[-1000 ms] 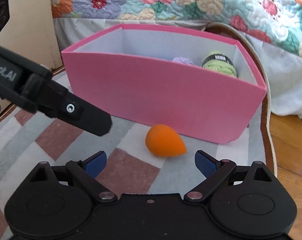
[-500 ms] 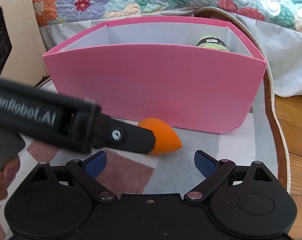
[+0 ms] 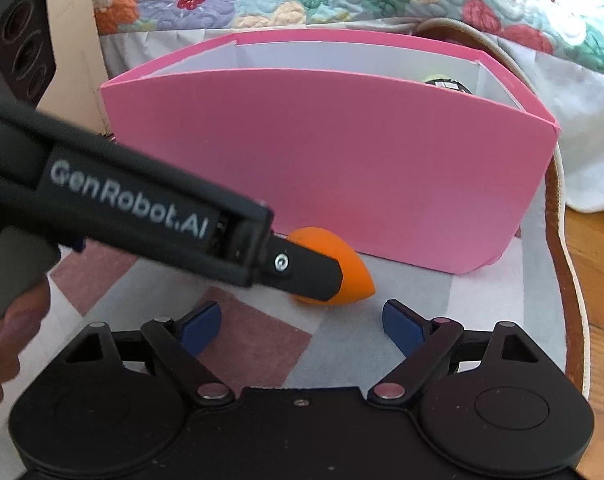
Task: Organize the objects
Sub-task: 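Lower the left gripper around the orange sponge and close it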
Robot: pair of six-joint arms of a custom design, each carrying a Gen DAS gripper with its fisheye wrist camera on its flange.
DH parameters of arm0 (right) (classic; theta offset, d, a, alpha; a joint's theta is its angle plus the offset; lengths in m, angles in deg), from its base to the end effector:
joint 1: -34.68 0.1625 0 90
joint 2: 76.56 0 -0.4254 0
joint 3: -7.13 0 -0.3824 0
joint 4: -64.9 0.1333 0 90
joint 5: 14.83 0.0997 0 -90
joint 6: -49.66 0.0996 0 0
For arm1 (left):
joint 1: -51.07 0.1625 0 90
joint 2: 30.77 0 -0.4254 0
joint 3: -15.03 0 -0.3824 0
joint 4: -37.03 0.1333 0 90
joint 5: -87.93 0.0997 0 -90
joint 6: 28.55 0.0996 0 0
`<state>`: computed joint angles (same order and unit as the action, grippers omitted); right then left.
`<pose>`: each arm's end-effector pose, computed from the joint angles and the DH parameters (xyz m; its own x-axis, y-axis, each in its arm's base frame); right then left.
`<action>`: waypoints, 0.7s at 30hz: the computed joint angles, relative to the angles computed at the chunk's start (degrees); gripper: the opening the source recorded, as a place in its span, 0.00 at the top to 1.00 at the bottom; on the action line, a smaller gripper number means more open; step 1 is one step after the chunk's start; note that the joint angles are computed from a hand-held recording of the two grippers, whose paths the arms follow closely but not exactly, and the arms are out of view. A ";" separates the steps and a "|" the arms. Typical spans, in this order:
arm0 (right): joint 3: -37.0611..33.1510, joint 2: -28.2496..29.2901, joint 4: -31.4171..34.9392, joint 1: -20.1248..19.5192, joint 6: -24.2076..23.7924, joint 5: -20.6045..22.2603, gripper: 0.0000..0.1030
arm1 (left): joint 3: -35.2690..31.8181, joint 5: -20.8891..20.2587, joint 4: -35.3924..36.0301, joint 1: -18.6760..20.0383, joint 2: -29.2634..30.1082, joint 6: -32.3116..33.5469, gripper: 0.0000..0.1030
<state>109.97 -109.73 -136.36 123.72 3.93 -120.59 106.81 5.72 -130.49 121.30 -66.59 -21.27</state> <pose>0.0957 -0.6288 0.0312 -0.6786 -0.3984 0.6171 -0.6781 0.6626 -0.3179 -0.0946 -0.6971 0.0394 -0.9017 0.3968 -0.1716 0.4323 0.8316 -0.3485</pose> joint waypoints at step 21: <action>-1.66 0.23 0.03 0.35 0.53 -0.77 0.49 | -0.30 -0.33 5.30 -0.90 -1.92 1.21 0.57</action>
<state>108.31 -109.49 -136.32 124.08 4.46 -121.36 106.51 5.39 -125.19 120.40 -68.50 -20.06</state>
